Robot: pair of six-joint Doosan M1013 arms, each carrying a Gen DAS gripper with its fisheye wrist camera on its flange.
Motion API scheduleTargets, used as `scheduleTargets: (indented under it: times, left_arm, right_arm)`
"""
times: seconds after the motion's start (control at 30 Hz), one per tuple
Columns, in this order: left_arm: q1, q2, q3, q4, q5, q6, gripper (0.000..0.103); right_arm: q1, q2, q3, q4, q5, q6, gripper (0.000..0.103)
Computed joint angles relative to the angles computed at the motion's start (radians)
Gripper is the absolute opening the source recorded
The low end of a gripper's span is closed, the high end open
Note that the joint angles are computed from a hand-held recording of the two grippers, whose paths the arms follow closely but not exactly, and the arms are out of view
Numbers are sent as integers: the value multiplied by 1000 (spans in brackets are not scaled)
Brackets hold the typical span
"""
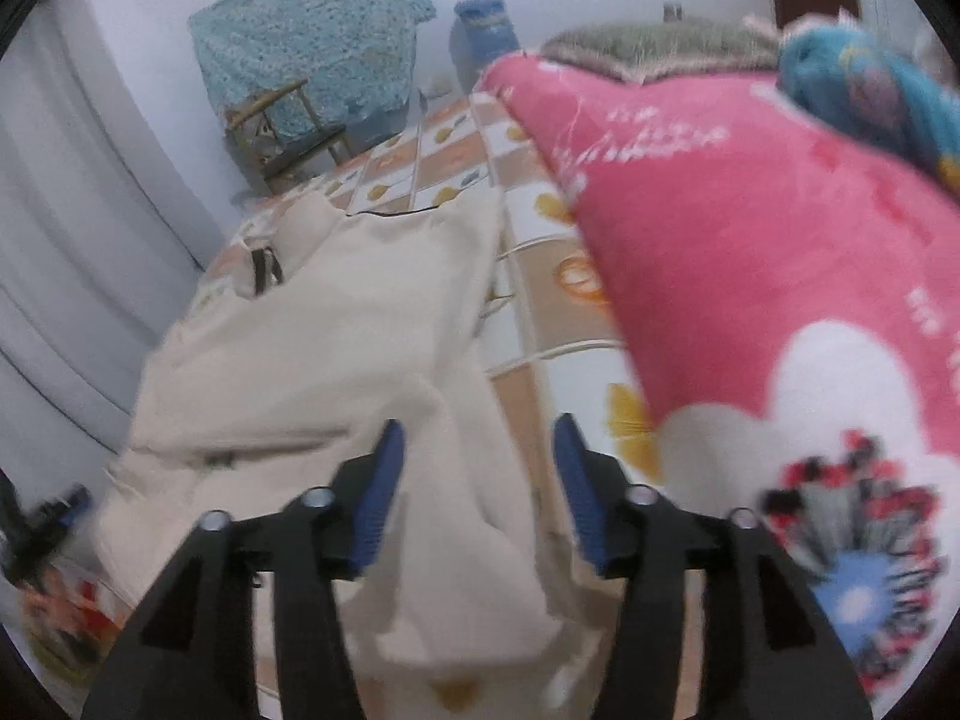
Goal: Fold large clothes
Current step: 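Lift the hem with both tools and fold it over toward the collar, then lay the folded hem down and open both tools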
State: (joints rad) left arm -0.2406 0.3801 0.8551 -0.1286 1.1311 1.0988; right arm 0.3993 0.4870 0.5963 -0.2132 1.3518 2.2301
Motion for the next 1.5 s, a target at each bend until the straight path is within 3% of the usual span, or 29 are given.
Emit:
scheduleTargets:
  times: [0.07, 0.13, 0.23, 0.27, 0.33, 0.37, 0.4, 0.47, 0.67, 0.8, 0.9, 0.93, 1.1, 1.2, 1.27, 1.33, 1.4, 1.5]
  left_arm:
    - [-13, 1, -5, 35, 48, 27, 47]
    - [-38, 14, -22, 111, 119, 53, 48]
    - [-70, 29, -36, 223, 165, 62, 47]
    - [-78, 29, -36, 252, 165, 59, 42]
    - [-97, 31, -39, 303, 155, 69, 27]
    - [-104, 32, -40, 324, 154, 78, 18]
    - [-119, 35, -41, 370, 154, 92, 16]
    - [-137, 27, -31, 429, 136, 115, 13]
    - [-108, -21, -27, 307, 123, 139, 12]
    - [-97, -57, 22, 255, 165, 134, 13]
    - [-105, -63, 57, 315, 215, 126, 19]
    - [-108, -71, 73, 349, 208, 104, 19]
    - [-100, -116, 106, 333, 63, 60, 20]
    - [-91, -115, 99, 169, -10, 163, 33]
    - [-90, -92, 75, 13, -11, 261, 42]
    - [-100, -51, 37, -118, 41, 341, 44]
    - [-130, -27, 18, -110, 71, 379, 44]
    - [-182, 10, -16, 21, 129, 387, 43]
  right_arm:
    - [7, -5, 7, -11, 36, -44, 56]
    - [11, 0, 7, -4, 81, -84, 56]
    - [26, 18, -6, -36, 142, -135, 56]
    - [31, 21, -8, -51, 145, -145, 53]
    - [31, 24, -8, -35, 134, -171, 27]
    - [32, 29, -15, -31, 137, -173, 26]
    - [36, 33, -22, -45, 142, -181, 19]
    - [46, 35, -33, -62, 137, -206, 16]
    - [50, -10, -20, -34, 112, -187, 14]
    - [44, -54, 42, 28, 121, -158, 16]
    - [36, -74, 99, 45, 147, -119, 35]
    - [36, -82, 113, 28, 149, -98, 45]
    - [53, -119, 139, -38, 26, -58, 52]
    - [67, -101, 111, -5, -7, -125, 55]
    - [79, -60, 61, 33, 19, -200, 56]
    - [97, 3, -18, 25, 101, -250, 56]
    - [108, 35, -55, 5, 143, -263, 56]
    - [121, 74, -100, -26, 179, -278, 56]
